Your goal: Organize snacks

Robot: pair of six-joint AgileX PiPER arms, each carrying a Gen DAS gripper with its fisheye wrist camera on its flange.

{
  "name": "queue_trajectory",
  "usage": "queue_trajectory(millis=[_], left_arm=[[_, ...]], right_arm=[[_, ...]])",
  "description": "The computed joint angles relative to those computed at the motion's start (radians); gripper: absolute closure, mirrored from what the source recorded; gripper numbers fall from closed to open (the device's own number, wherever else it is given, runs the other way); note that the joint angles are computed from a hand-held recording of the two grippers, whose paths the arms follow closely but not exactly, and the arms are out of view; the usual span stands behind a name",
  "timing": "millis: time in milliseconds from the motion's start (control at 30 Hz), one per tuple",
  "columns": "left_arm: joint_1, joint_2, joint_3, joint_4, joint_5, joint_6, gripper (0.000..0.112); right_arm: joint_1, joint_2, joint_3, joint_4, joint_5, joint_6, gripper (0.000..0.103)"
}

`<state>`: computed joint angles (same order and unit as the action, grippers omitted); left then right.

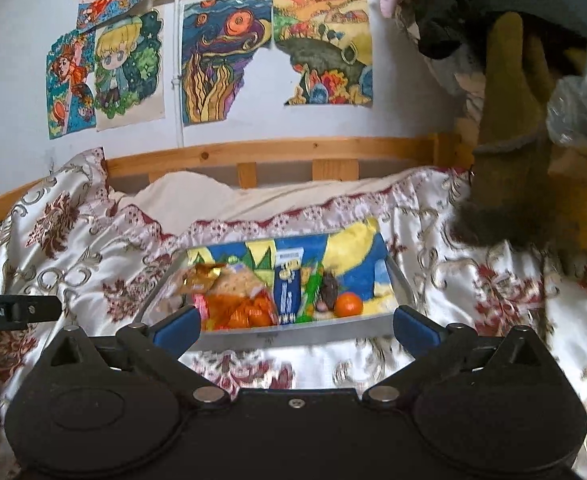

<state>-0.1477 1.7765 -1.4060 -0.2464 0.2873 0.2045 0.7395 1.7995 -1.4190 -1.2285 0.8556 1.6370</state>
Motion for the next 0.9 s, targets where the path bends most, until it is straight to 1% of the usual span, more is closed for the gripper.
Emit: queue_trajectory(millis=[67, 133, 267, 300, 400, 533, 600, 733, 900], left_arm=[[-0.001, -0.03, 0.041, 0.014, -0.009, -0.005, 0.01], [-0.006, -0.056, 0.077, 0.072, -0.017, -0.054, 0.01], [-0.021, -0.097, 0.123, 0.237, -0.013, -0.199, 0.01], [-0.021, -0.107, 0.133, 0.24, -0.01, -0.198, 0.01], [-0.016, -0.127, 0.161, 0.177, -0.013, -0.128, 0.01], [-0.012, -0.154, 0.202, 0.12, -0.031, -0.06, 0.01], [-0.014, -0.16, 0.213, 0.127, -0.036, -0.064, 0.01], [-0.019, -0.164, 0.22, 0.184, -0.04, -0.119, 0.01], [-0.016, -0.166, 0.224, 0.174, -0.041, -0.11, 0.01]], right_arm=[[0.022, -0.02, 0.023, 0.014, 0.023, 0.004, 0.001], [0.043, -0.042, 0.048, 0.025, 0.039, 0.01, 0.001], [0.081, -0.073, 0.083, 0.045, 0.071, 0.008, 0.001], [0.09, -0.079, 0.09, 0.046, 0.078, 0.009, 0.001], [0.11, -0.092, 0.102, 0.046, 0.097, 0.019, 0.001], [0.122, -0.105, 0.115, 0.044, 0.11, 0.036, 0.001], [0.123, -0.107, 0.118, 0.049, 0.111, 0.04, 0.001], [0.122, -0.104, 0.112, 0.057, 0.114, 0.033, 0.001], [0.117, -0.099, 0.107, 0.084, 0.105, 0.005, 0.001]])
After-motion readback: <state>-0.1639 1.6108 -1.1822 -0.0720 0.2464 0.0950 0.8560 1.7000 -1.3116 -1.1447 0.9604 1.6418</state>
